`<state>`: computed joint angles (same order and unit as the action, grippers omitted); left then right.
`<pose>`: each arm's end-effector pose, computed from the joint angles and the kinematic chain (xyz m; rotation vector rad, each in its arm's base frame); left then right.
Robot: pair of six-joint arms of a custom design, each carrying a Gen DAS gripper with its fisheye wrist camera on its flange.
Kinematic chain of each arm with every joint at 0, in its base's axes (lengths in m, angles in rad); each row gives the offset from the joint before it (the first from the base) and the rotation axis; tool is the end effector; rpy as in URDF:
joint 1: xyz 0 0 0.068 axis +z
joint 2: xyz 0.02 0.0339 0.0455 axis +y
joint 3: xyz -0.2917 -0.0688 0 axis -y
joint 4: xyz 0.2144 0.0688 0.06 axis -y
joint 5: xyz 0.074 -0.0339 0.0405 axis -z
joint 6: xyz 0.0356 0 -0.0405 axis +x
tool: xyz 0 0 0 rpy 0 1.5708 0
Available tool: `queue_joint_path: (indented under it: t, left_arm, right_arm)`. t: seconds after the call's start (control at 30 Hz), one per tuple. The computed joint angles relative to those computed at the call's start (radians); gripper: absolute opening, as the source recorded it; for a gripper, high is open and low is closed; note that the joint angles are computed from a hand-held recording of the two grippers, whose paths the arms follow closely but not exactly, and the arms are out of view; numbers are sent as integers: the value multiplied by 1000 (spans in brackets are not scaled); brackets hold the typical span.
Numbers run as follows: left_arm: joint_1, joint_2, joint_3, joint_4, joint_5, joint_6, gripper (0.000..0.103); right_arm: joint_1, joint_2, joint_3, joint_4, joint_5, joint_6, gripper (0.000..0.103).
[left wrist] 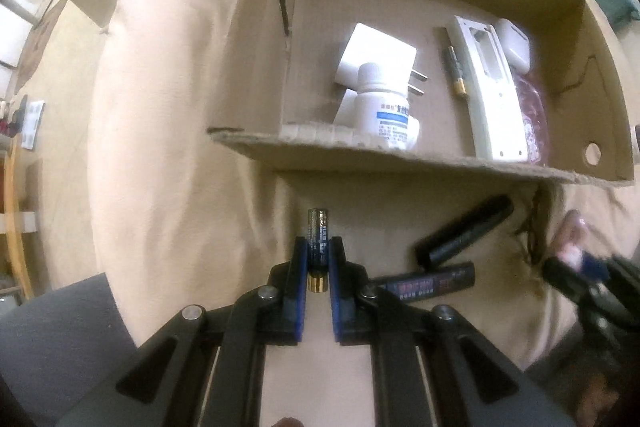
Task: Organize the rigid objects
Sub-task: 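Carry the battery and pink keychain into the box and open both tools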
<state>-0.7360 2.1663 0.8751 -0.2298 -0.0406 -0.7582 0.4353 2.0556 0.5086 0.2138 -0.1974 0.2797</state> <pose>0.2277 -0.2043 0.0560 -0.0357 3.0773 -0.0062 0.2207 0.1103 0.0528 -0.2651 2.9504 0.3985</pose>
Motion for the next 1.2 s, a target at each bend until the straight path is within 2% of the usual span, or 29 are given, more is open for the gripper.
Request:
queue_joint_path:
  t: [0.2,0.4,0.57,0.63,0.87,1.2]
  left_arm:
    - [-2,-71,-25,-11,-8,20,9]
    - [15,-192,-108,-2,25,20,9]
    - [54,-321,-103,-70,1,43,9]
    - [69,-362,-85,-103,-15,57,9]
    - [145,-392,11,-170,12,136,9]
    - [173,-274,200,-235,8,203,9]
  right_arm:
    - [-36,-188,-133,49,-67,43,32]
    - [-96,-391,-277,167,-184,64,32]
    - [-166,-505,-275,125,-261,57,32]
    - [-217,-560,-260,63,-304,42,32]
    - [-258,-590,-154,-63,-310,4,32]
    - [-270,-452,-8,-78,-293,-22,32]
